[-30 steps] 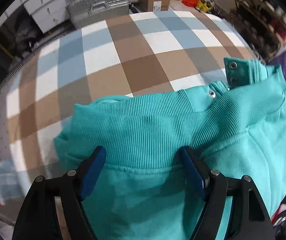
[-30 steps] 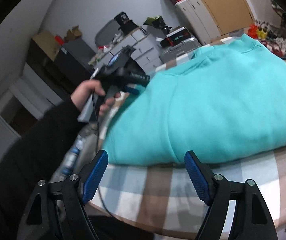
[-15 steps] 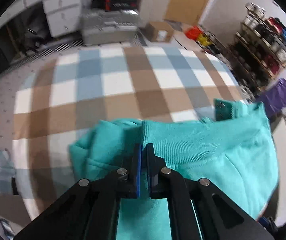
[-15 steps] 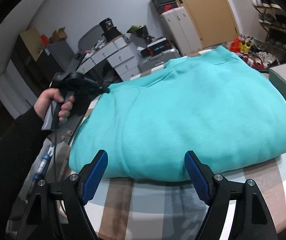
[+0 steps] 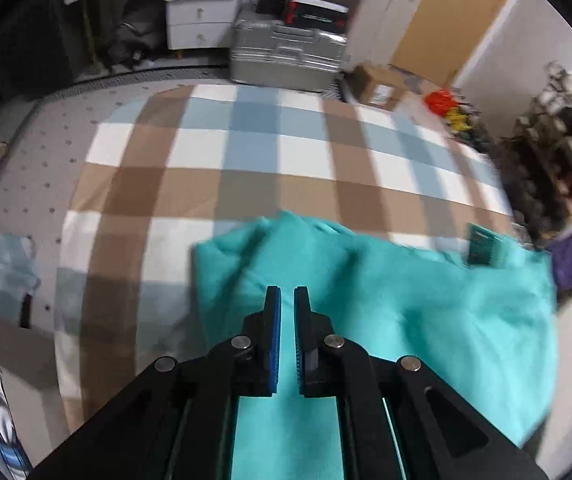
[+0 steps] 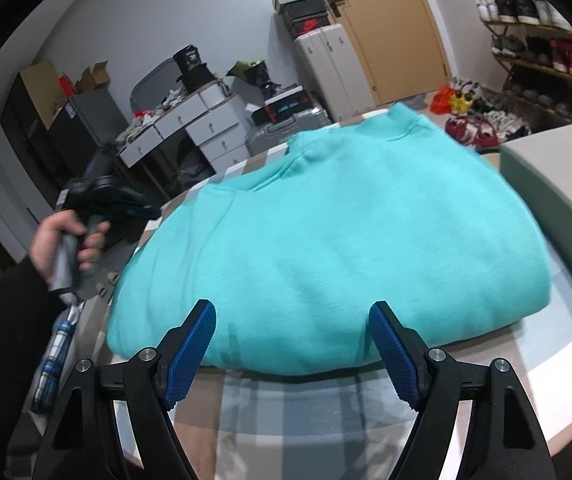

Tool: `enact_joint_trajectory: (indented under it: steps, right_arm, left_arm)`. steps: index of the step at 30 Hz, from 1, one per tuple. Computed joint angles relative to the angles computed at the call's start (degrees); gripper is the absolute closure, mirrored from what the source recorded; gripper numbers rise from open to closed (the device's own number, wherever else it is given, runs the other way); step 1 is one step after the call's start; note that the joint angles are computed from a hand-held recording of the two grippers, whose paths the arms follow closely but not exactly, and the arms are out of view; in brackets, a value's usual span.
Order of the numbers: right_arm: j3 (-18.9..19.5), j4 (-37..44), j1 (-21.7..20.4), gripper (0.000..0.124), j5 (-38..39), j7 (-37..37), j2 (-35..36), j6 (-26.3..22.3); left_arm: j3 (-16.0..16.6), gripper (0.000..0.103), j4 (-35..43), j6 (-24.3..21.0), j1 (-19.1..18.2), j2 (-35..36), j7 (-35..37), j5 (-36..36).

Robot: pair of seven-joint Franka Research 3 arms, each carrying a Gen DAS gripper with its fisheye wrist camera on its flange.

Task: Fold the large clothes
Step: 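Press and smooth the folded hoodie with both grippers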

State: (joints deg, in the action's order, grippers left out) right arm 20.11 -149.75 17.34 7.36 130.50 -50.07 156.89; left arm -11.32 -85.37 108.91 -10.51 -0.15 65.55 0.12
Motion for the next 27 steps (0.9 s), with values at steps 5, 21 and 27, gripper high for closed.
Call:
enact_joint_trajectory:
  steps: [5,21,27]
  right_arm:
    - [0.54,4.30,-3.64,0.044,-3.14,-0.89,1.88,-4.13]
    - [-1.75,24.20,-0.92,0.046,-18.62,-12.13,26.88,-27.20]
    - [-6.63,29.41,2.81,0.046,-10.01,-13.67,27.08,-23.73]
  left_arm:
    - [-0.52,0.039,-11.29,5.71,-1.99,-10.23,6.02,-7.97]
    - [-2.55,0.039,-29.26,19.40,-8.03,-15.26,7.74,-3.37]
    - [1.39,0.040,-27.69,18.84,-8.82,-13.72,11.75,-12.75]
